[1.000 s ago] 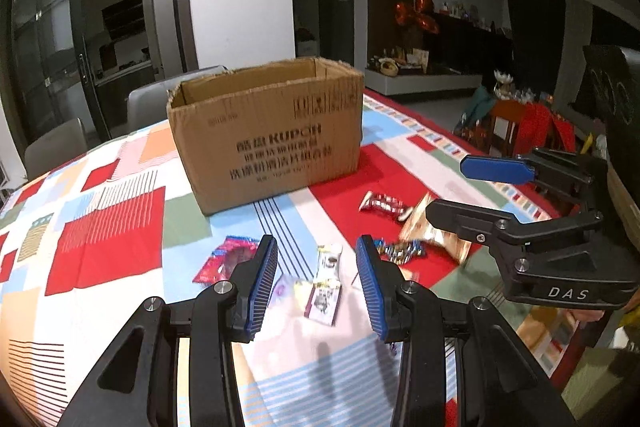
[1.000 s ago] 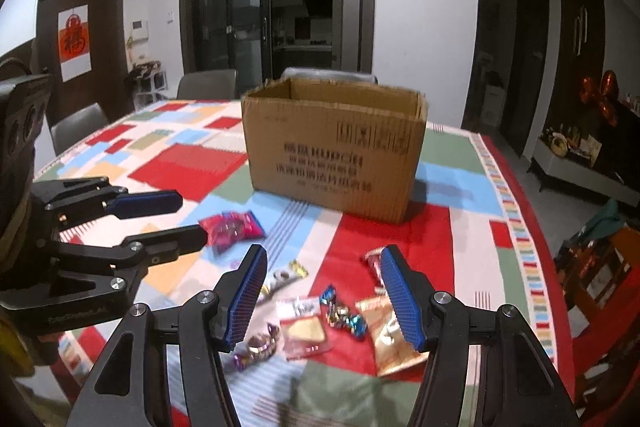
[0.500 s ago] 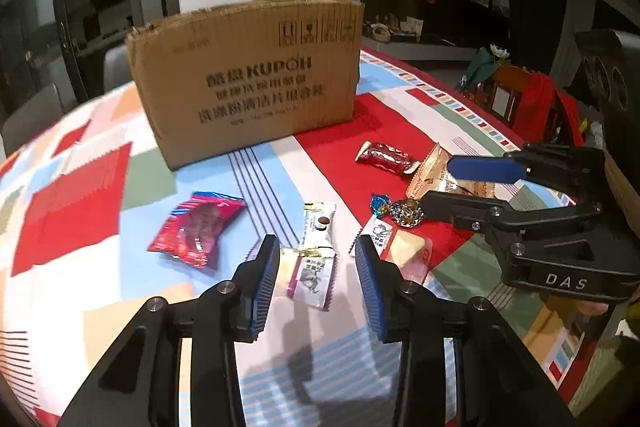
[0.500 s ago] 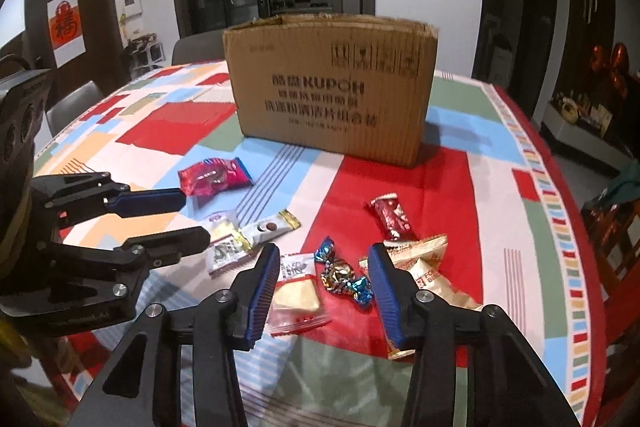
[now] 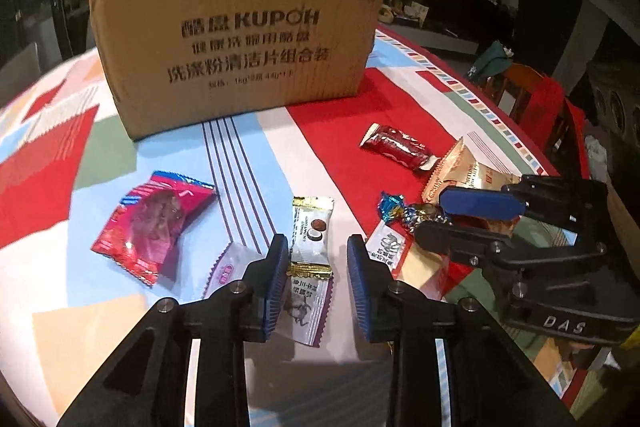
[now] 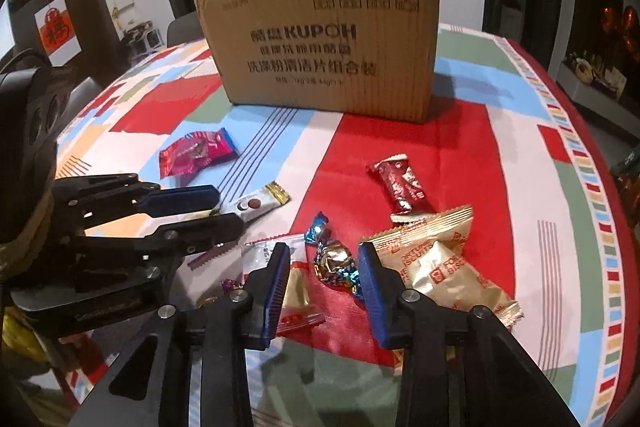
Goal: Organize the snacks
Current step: 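Grasp the small white candy packet with the left tool while the right tool grasps a blue foil candy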
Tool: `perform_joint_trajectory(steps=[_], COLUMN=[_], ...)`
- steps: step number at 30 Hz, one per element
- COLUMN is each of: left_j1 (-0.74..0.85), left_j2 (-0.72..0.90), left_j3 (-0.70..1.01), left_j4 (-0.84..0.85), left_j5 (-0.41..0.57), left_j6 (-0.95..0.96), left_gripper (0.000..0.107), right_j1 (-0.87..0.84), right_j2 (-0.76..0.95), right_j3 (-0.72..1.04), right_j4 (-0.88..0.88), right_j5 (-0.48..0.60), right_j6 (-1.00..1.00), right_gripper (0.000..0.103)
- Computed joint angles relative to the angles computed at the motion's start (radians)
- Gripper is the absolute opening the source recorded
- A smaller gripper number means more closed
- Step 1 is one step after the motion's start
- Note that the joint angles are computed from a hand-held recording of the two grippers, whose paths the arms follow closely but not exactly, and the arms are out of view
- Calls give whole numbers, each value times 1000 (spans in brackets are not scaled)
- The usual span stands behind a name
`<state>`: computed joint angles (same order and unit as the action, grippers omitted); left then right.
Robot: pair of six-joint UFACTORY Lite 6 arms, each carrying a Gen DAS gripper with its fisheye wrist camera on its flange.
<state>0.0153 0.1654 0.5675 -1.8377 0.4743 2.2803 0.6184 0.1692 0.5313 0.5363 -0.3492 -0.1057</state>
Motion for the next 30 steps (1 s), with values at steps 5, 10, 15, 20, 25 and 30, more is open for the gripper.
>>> perform_joint_trajectory(steps=[5,10,15,20,25,30], left_j1=[-7,-19,-22,-17,-2,26], left_j2=[49,91,101,84,10,-88], left_j3=[50,83,95,85,42,-1], left_j4=[43,55,71,69,64,125], left_j5=[3,-1,0,2,2,11], left_j6=[-75,-117,-141,-151,-138,-198], left_gripper=[28,23,22,22,22,22], right_j1=[-8,-23,-27,-22,-3,21], right_j2=[23,46,47,37,-5,-69], right_j3=[18,31,34,25,8,-9], right_j4=[-14,-33,-20,-12,59,151], right_j5=[0,-2,0,-7,-11,-8], right_j6=[9,35,29,48,-1,-79], right_gripper=[34,30,24,24,24,24])
